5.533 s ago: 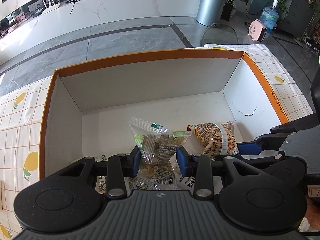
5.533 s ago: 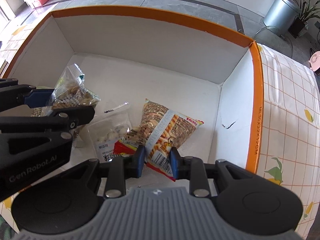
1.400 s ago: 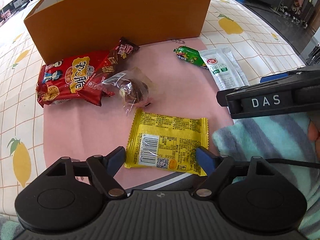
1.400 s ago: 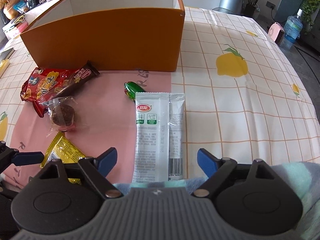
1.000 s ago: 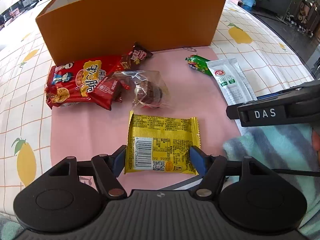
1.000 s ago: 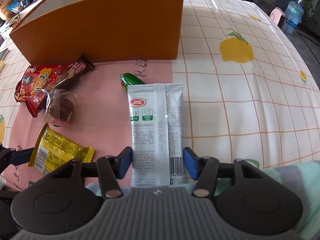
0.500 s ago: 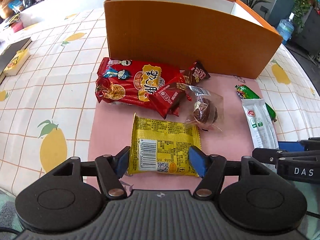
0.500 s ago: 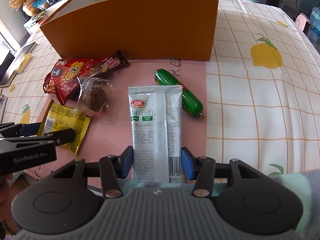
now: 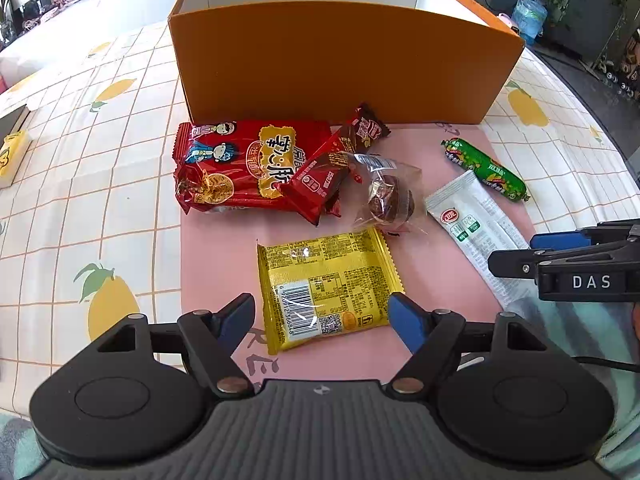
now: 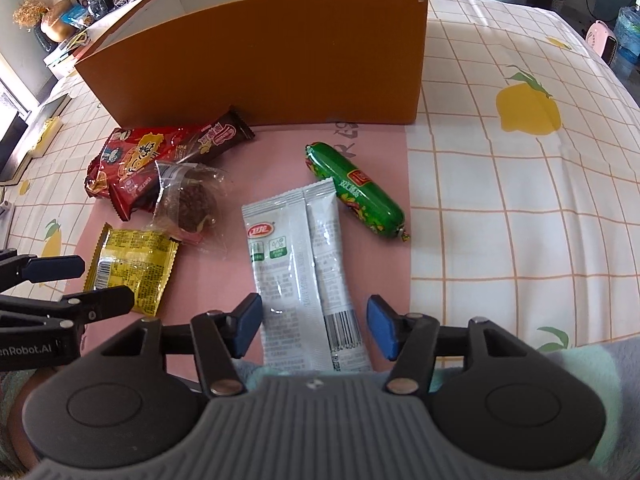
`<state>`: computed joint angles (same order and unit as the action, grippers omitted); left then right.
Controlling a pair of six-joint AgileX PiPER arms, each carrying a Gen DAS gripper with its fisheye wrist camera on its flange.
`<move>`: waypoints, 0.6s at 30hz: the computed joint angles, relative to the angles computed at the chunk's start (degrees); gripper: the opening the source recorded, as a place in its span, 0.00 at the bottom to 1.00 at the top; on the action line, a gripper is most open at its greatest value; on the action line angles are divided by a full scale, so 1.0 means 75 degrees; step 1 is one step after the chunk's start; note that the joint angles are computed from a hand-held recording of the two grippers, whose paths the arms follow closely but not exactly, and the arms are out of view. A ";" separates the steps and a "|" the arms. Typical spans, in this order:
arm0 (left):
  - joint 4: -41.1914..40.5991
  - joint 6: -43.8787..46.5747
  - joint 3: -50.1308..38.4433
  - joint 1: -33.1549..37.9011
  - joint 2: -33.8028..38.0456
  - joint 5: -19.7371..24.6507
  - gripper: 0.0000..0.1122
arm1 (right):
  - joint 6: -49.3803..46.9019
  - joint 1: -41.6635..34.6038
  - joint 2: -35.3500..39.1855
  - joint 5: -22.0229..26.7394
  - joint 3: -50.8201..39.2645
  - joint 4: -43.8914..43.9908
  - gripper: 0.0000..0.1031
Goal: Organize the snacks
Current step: 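Grasp the yellow wafer packet with the left gripper while the right grasps the white twin-stick packet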
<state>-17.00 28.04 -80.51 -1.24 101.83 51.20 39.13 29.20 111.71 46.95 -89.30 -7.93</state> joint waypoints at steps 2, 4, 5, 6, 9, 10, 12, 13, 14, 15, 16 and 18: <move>-0.0135 -0.0053 -0.0024 0.0048 0.0078 0.0012 0.79 | 0.0015 -0.0031 0.0055 0.0034 -0.0074 0.0056 0.60; -0.0288 -0.0090 0.0017 0.0085 0.0114 -0.0046 0.80 | -0.0034 -0.0067 0.0107 0.0061 -0.0142 0.0162 0.63; -0.0347 -0.0058 0.0046 0.0090 0.0126 -0.0092 0.80 | -0.0090 -0.0087 0.0126 0.0056 -0.0162 0.0232 0.63; -0.0369 -0.0019 0.0079 0.0080 0.0135 -0.0151 0.80 | -0.0141 -0.0094 0.0158 0.0081 -0.0202 0.0278 0.63; -0.0288 -0.0048 0.0126 -0.0026 0.0198 -0.0307 0.81 | -0.0153 0.0006 0.0267 0.0193 -0.0356 0.0108 0.63; -0.0294 -0.0058 0.0217 -0.0060 0.0163 -0.0474 0.82 | -0.0150 0.0048 0.0304 0.0244 -0.0412 0.0027 0.63; -0.0232 -0.0222 0.0263 -0.0140 0.0175 -0.0681 0.83 | -0.0135 0.0139 0.0382 0.0329 -0.0512 -0.0158 0.63; -0.0227 -0.0282 0.0286 -0.0170 0.0180 -0.0772 0.83 | -0.0159 0.0177 0.0421 0.0364 -0.0564 -0.0224 0.63; -0.0205 -0.0370 0.0309 -0.0204 0.0192 -0.0881 0.83 | -0.0198 0.0215 0.0456 0.0395 -0.0608 -0.0283 0.63; -0.0170 -0.0443 0.0334 -0.0241 0.0193 -0.0961 0.84 | -0.0244 0.0259 0.0494 0.0439 -0.0656 -0.0355 0.64; -0.0104 -0.0519 0.0373 -0.0296 0.0194 -0.1071 0.84 | -0.0295 0.0296 0.0532 0.0492 -0.0707 -0.0415 0.64; 0.0104 -0.0663 0.0475 -0.0418 0.0169 -0.1288 0.86 | -0.0377 0.0379 0.0625 0.0629 -0.0839 -0.0551 0.64</move>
<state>-16.22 23.07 -76.95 -4.37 103.10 41.54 36.30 32.04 116.40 51.67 -95.59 -12.06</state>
